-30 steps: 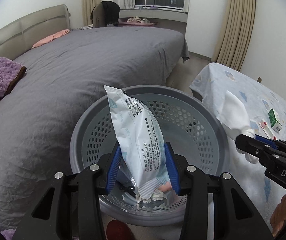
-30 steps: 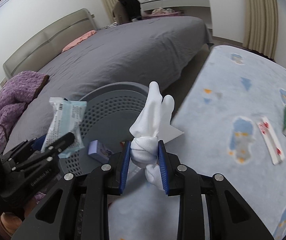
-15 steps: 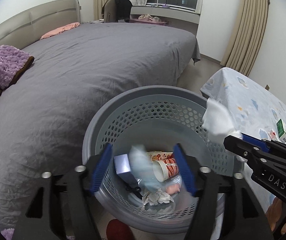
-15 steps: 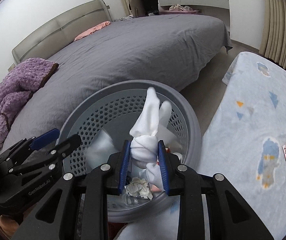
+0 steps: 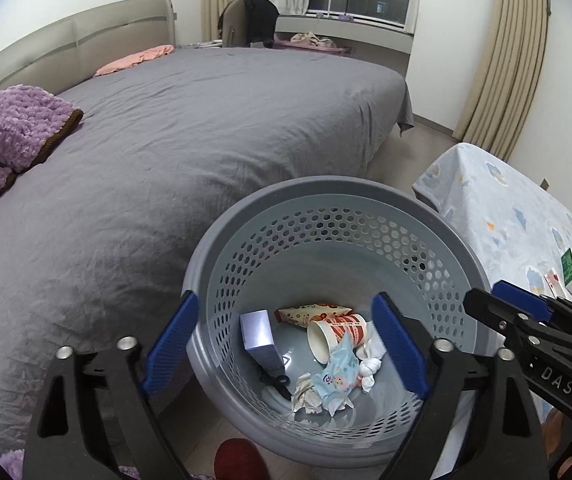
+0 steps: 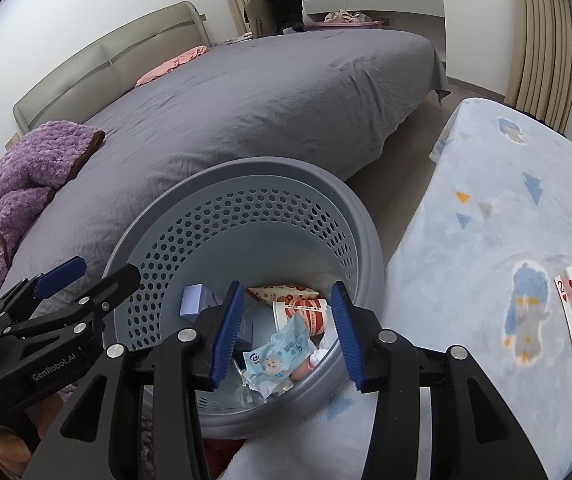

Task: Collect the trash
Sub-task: 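Open both tools over the grey basket to drop tissue and wrapper, then move both open tools back toward the remaining trash on the bed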

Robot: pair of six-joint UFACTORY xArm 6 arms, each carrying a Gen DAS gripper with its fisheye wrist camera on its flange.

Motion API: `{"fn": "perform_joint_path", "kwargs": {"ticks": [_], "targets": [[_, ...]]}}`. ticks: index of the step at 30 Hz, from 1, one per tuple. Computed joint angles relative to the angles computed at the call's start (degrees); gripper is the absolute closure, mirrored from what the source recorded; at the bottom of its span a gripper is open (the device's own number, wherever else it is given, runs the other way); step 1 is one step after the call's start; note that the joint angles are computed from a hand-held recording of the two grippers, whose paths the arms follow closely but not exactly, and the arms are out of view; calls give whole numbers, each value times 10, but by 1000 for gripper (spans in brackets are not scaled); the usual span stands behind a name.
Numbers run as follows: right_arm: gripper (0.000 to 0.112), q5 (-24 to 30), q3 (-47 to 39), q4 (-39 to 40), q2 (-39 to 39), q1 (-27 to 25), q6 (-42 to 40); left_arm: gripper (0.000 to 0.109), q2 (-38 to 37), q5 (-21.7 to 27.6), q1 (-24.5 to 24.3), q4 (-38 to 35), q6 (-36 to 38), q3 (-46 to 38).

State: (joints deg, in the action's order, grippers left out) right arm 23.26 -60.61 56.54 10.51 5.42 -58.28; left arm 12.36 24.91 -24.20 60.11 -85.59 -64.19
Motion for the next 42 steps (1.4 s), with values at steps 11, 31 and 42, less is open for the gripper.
{"fn": "perform_joint_path", "kwargs": {"ticks": [11,31,42], "targets": [[59,-21,21,-1,-18,-3,3,15,-3,-6,2,1,-8,1],[52,-57,109,0,-103,-82,11,12,26,-1,-56,-14,31,-57],[49,-60,142,12,-131,-197,1,12,79,-7,-110,-36,65,-126]]}}
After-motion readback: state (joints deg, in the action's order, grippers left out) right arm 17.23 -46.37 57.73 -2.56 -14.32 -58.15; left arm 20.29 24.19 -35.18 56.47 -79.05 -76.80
